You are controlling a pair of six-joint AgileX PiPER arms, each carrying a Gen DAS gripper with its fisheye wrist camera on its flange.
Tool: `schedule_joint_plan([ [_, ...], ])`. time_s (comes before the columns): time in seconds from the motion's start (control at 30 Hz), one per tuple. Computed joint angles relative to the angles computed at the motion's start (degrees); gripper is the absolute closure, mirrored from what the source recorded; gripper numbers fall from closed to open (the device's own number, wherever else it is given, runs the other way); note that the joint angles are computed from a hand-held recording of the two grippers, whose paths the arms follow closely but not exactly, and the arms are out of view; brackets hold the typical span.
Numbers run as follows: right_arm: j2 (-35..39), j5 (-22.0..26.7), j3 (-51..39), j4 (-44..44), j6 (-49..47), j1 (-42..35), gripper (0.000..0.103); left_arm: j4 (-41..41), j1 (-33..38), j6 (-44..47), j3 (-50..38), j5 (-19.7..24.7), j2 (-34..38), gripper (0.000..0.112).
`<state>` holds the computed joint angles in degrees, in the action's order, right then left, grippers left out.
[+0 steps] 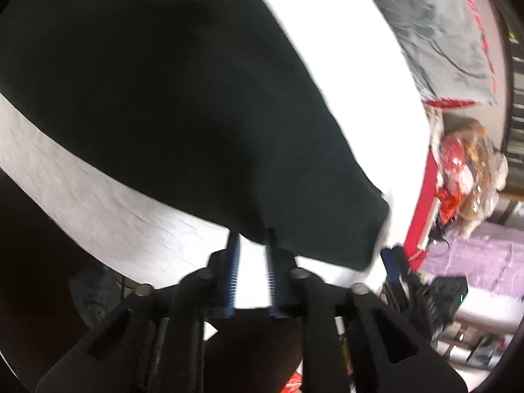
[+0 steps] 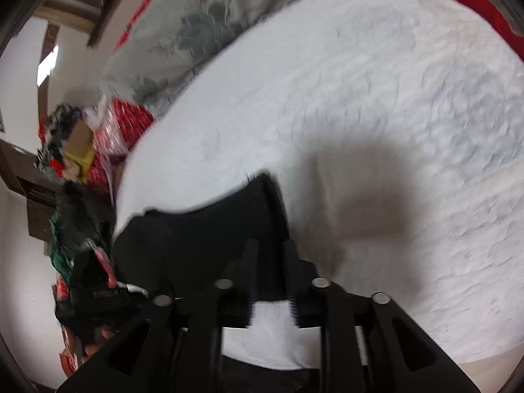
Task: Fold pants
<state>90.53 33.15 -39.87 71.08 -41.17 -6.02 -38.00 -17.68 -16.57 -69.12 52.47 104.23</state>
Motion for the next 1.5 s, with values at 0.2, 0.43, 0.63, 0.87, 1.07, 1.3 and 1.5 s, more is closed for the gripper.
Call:
schedule_joint_plan([
  [0.2, 4.62, 3.23, -3.34, 1.44, -0.09, -2.77, 0.063, -5.35, -4.99, 1.88, -1.45, -0.85, 3.22, 0.089],
  [0.43, 11.55, 5.72, -7.94, 2.67, 0.45, -1.09, 0.063, -5.9, -9.44, -0.44, -4.64, -1.45, 6.18, 0.089],
  [0.63, 16.44, 5.48, -16.33, -4.07, 5.69, 1.85, 0.084, -5.79, -9.26, -2.35, -5.39, -1.87, 7.46, 0.089],
  [0.87, 17.22, 5.74, -20.93, -12.12, 10.8, 2.1, 0.087, -7.92, -9.36, -2.57, -5.94, -2.75, 8.09, 0.089],
  [1.07, 17.61, 10.85, -17.43, -3.48, 4.19, -3.94, 0.071, -9.21, -11.63, -4.56, -8.58, -3.07, 9.41, 0.089],
  [1.3, 17.79, 15.15, -14.37, -0.4, 1.85, -8.38, 0.062, -11.58, -14.27, -8.35, -12.87, -5.44, 13.61, 0.089],
  [1.5, 19.09, 18.13, -13.97, 1.67, 0.35, -9.69, 0.061, -14.36, -15.15, -7.89, -10.98, -7.92, 13.75, 0.089],
])
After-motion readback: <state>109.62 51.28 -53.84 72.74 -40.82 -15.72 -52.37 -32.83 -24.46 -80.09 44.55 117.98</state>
